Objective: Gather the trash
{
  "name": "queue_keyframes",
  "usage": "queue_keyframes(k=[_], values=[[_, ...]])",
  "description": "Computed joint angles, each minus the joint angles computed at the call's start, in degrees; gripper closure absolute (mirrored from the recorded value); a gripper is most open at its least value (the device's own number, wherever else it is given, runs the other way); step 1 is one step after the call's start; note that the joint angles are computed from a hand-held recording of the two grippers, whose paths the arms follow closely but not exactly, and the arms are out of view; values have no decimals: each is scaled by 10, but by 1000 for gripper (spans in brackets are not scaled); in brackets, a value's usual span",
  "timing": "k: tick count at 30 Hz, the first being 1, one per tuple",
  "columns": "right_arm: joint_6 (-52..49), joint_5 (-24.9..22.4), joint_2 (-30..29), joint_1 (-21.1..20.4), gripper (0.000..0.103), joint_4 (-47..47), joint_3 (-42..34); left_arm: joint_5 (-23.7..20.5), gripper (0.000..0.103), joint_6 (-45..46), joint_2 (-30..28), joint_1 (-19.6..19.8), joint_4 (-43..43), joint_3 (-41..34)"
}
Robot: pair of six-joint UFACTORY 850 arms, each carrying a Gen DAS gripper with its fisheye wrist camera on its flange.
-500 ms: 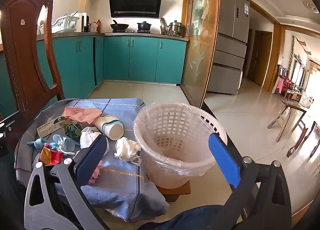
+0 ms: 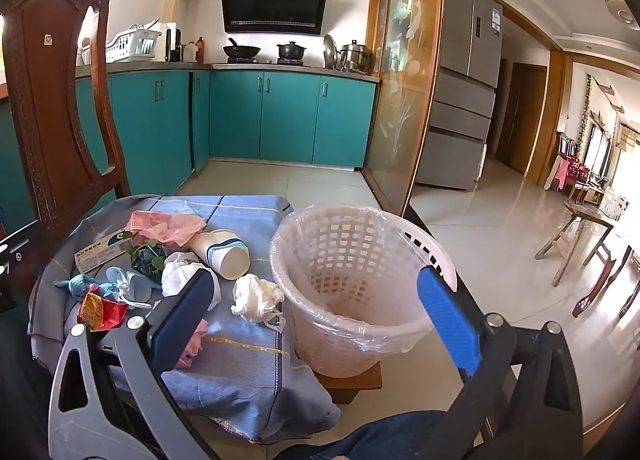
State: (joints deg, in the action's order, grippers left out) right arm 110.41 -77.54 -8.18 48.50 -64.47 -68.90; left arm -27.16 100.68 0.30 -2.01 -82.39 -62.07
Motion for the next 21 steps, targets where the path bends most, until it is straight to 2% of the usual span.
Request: queue_keyframes(k=[21], values=[[-9,7,0,-1,3,-1,-5,-1,3,-20,-2,-2,20,-4]])
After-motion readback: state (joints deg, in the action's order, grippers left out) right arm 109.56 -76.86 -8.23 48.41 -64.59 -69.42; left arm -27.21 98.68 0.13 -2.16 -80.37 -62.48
